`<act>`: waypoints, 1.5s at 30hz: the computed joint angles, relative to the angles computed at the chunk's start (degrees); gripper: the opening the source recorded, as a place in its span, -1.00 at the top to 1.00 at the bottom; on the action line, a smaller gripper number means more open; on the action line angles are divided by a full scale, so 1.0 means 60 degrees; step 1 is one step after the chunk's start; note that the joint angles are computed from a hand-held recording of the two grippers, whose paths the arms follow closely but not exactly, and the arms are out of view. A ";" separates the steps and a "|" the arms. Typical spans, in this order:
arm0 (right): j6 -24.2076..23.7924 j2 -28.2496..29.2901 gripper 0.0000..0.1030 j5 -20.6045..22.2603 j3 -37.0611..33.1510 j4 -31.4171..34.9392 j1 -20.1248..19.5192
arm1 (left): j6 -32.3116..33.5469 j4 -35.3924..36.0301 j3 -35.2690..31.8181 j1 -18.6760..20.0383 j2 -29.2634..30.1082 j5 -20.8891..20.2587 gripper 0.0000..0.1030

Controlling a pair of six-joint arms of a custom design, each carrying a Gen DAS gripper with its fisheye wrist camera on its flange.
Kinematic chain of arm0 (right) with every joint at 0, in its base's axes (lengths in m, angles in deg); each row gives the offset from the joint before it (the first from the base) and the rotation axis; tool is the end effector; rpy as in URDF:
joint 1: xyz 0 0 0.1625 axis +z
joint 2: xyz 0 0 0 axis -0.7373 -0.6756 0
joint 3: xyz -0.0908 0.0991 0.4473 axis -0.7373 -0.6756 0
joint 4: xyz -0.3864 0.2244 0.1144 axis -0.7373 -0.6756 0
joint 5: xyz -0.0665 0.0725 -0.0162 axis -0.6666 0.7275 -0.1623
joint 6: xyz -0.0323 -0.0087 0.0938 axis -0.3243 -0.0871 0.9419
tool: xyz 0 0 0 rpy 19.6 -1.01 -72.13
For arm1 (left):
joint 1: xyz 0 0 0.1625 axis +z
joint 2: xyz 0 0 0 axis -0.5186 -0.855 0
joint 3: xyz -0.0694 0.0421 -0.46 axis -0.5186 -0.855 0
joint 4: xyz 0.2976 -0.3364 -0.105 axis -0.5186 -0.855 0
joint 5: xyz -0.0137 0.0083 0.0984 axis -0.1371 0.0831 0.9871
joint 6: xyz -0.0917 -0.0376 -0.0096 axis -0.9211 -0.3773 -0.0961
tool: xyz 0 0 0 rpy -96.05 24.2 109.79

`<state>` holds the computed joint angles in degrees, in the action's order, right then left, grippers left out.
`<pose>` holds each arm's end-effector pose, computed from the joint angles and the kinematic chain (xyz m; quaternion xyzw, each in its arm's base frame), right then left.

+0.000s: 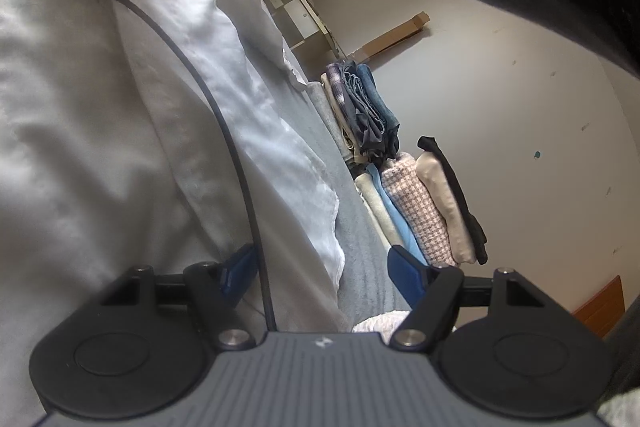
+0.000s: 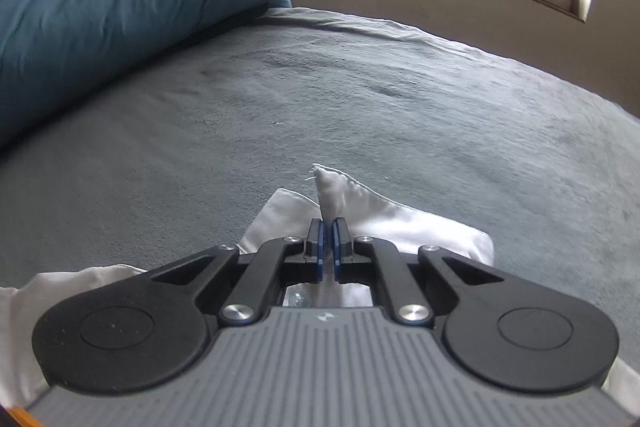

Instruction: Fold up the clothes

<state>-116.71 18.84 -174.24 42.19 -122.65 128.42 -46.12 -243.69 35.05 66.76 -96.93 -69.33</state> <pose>-0.0012 -0.7254 0.2439 0.2898 -0.8460 0.3300 0.3024 -0.3204 -0.3585 -0.1707 -0.2422 -0.9336 0.0767 0.2526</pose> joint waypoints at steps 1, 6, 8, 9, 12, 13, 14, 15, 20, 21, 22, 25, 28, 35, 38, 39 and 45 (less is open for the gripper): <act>-0.0078 0.0079 0.94 0.0015 -0.0046 -0.0028 -0.0007 | 0.0011 0.0032 0.0002 -0.0014 -0.0008 0.0014 -0.41; 0.0072 0.0082 0.77 -0.0264 -0.0177 0.0557 -0.0002 | 0.0062 0.0220 0.0014 -0.0106 -0.0064 0.0140 -0.41; 0.0202 -0.0122 0.47 -0.0140 -0.0065 0.0551 -0.0026 | 0.0101 0.0295 0.0043 -0.0162 -0.0106 0.0220 -0.41; 0.0325 -0.0318 0.37 0.0071 0.0035 0.0547 -0.0074 | 0.0099 0.0319 0.0059 -0.0185 -0.0125 0.0254 -0.41; 0.0774 -0.1131 0.15 0.0692 0.0433 0.0410 -0.0264 | -0.0054 0.0264 0.0150 -0.0191 -0.0190 0.0292 -0.41; 0.0979 -0.1459 0.15 0.0838 0.0587 0.0343 -0.0327 | -0.0126 0.0221 0.0192 -0.0191 -0.0213 0.0310 -0.42; 0.1248 -0.1856 0.15 0.1057 0.0784 0.0297 -0.0418 | -0.0204 0.0178 0.0227 -0.0195 -0.0230 0.0330 -0.42; 0.1509 -0.2298 0.15 0.1236 0.0996 0.0237 -0.0520 | -0.0285 0.0145 0.0247 -0.0214 -0.0238 0.0358 -0.42; 0.2537 -0.4879 0.15 0.2033 0.2199 -0.0133 -0.1164 | -0.0289 0.0059 0.0437 -0.0411 -0.0346 0.0537 -0.43; 0.2597 -0.5416 0.15 0.2090 0.2446 -0.0285 -0.1291 | -0.0245 0.0017 0.0479 -0.0442 -0.0359 0.0534 -0.44; 0.2640 -0.5934 0.15 0.2060 0.2710 -0.0489 -0.1394 | -0.0194 -0.0049 0.0528 -0.0443 -0.0371 0.0493 -0.44; 0.2931 -0.7580 0.15 0.1696 0.3532 -0.1001 -0.1750 | -0.0092 -0.0158 0.0703 -0.0342 -0.0501 0.0371 -0.45; 0.3106 -0.9053 0.15 0.1001 0.4147 -0.1304 -0.2043 | 0.0178 -0.0022 0.0801 -0.0105 -0.0769 0.0216 -0.45; 0.2233 -0.9879 0.15 -0.2119 0.4222 -0.2591 -0.1352 | 0.1659 0.2273 0.0444 0.0502 -0.1772 -0.0007 -0.44; 0.1736 -0.9905 0.15 -0.2810 0.4213 -0.2966 -0.1138 | 0.2572 0.4108 0.0031 0.0694 -0.2330 0.0197 -0.44; 0.1677 -0.9978 0.15 -0.2962 0.4210 -0.2965 -0.1141 | 0.2799 0.4886 -0.0234 0.0769 -0.2454 0.0227 -0.44; 0.2241 -1.0924 0.15 -0.1740 0.4403 -0.1869 -0.2046 | 0.4567 0.7758 -0.1457 0.0441 -0.2646 0.0684 -0.42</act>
